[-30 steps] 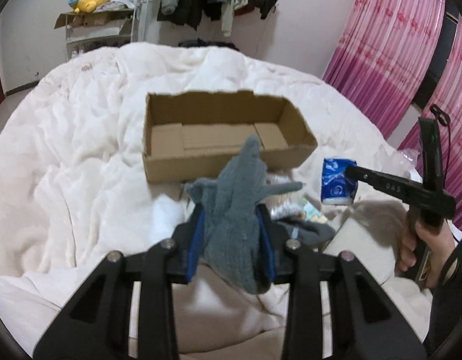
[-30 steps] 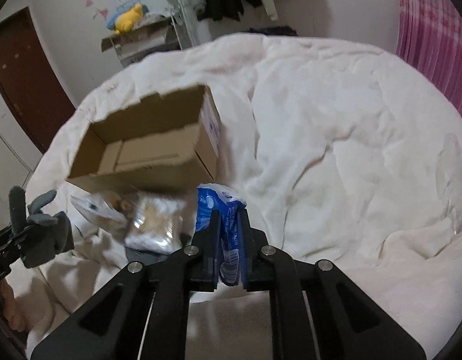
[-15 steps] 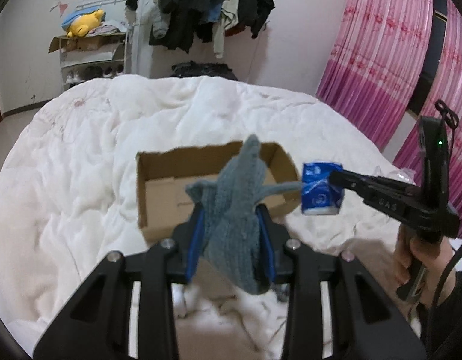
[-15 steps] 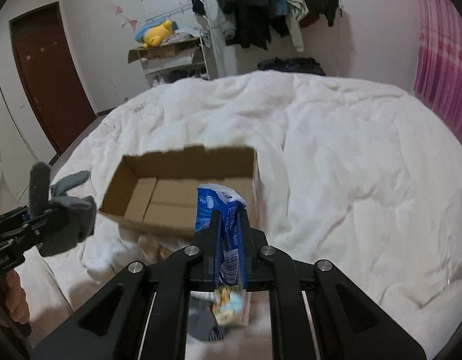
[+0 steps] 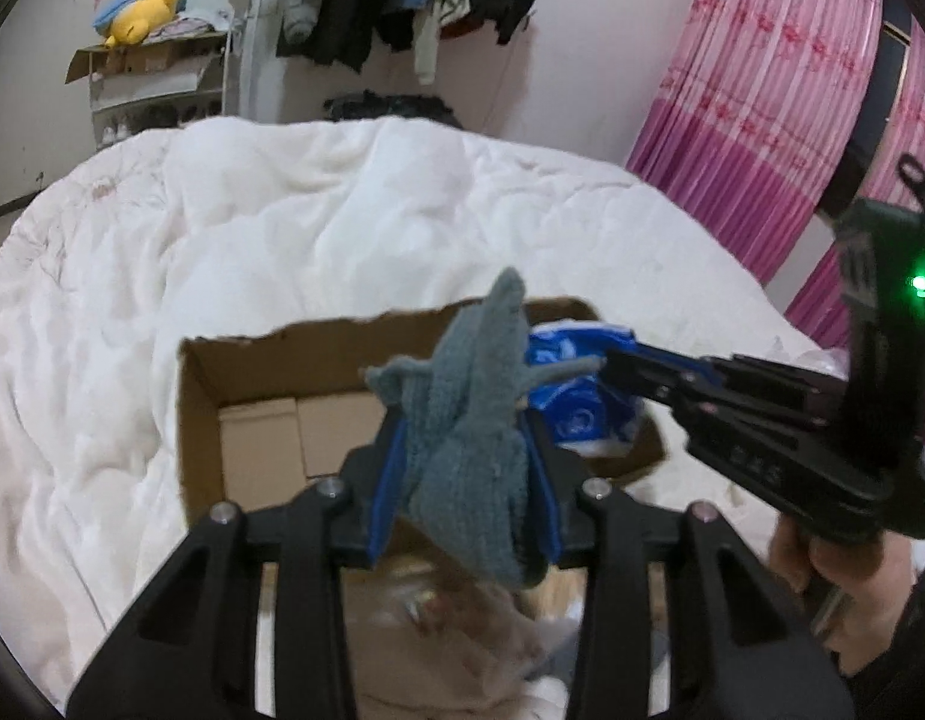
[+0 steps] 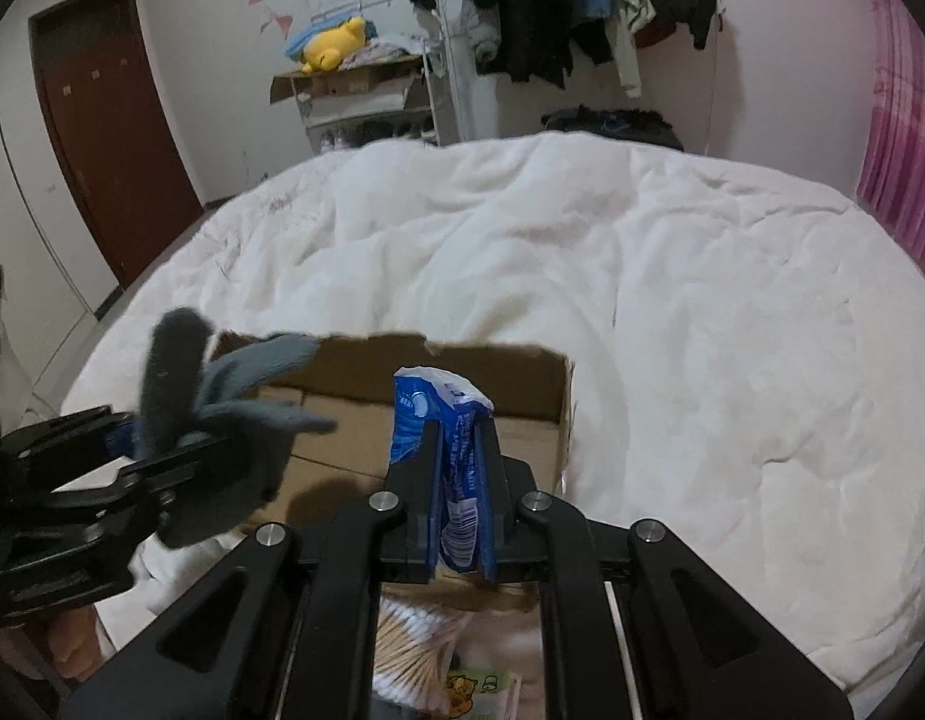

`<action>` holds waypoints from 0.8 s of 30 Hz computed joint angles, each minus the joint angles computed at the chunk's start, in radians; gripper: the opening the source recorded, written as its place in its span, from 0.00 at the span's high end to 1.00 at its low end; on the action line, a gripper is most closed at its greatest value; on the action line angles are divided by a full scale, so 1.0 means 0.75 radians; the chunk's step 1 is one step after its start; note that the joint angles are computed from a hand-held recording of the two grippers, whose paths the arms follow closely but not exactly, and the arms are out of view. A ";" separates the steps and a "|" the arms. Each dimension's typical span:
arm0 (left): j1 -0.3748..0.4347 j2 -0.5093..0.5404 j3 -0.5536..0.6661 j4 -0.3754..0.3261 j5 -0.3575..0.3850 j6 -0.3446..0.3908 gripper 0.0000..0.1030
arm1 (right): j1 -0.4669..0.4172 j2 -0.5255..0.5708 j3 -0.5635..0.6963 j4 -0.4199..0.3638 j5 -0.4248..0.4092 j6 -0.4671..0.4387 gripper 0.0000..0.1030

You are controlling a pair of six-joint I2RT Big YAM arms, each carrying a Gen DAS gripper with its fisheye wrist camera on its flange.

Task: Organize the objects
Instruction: 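Carry glove and blue tissue pack into the box and open both tools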

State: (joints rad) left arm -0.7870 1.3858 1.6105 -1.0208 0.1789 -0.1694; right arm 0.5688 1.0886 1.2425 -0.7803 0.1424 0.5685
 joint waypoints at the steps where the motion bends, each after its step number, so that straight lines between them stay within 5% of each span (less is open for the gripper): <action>1: 0.002 0.016 -0.002 0.001 0.003 0.000 0.62 | -0.010 0.007 -0.009 0.006 -0.016 0.009 0.90; 8: 0.001 0.080 -0.023 -0.023 0.044 -0.045 0.55 | -0.042 0.018 -0.056 0.040 -0.083 0.051 0.88; 10: -0.009 0.082 -0.017 -0.037 0.002 -0.058 0.33 | -0.033 0.004 -0.062 0.045 -0.063 0.052 0.88; 13: -0.020 0.043 -0.043 -0.004 -0.064 -0.103 0.15 | -0.023 -0.012 -0.070 0.056 -0.052 0.052 0.82; 17: -0.023 0.001 -0.039 -0.022 -0.103 -0.117 0.11 | -0.001 -0.057 -0.088 0.057 0.013 0.071 0.61; 24: -0.039 -0.158 -0.081 -0.046 -0.187 -0.143 0.10 | 0.078 -0.144 -0.088 -0.018 0.145 0.116 0.45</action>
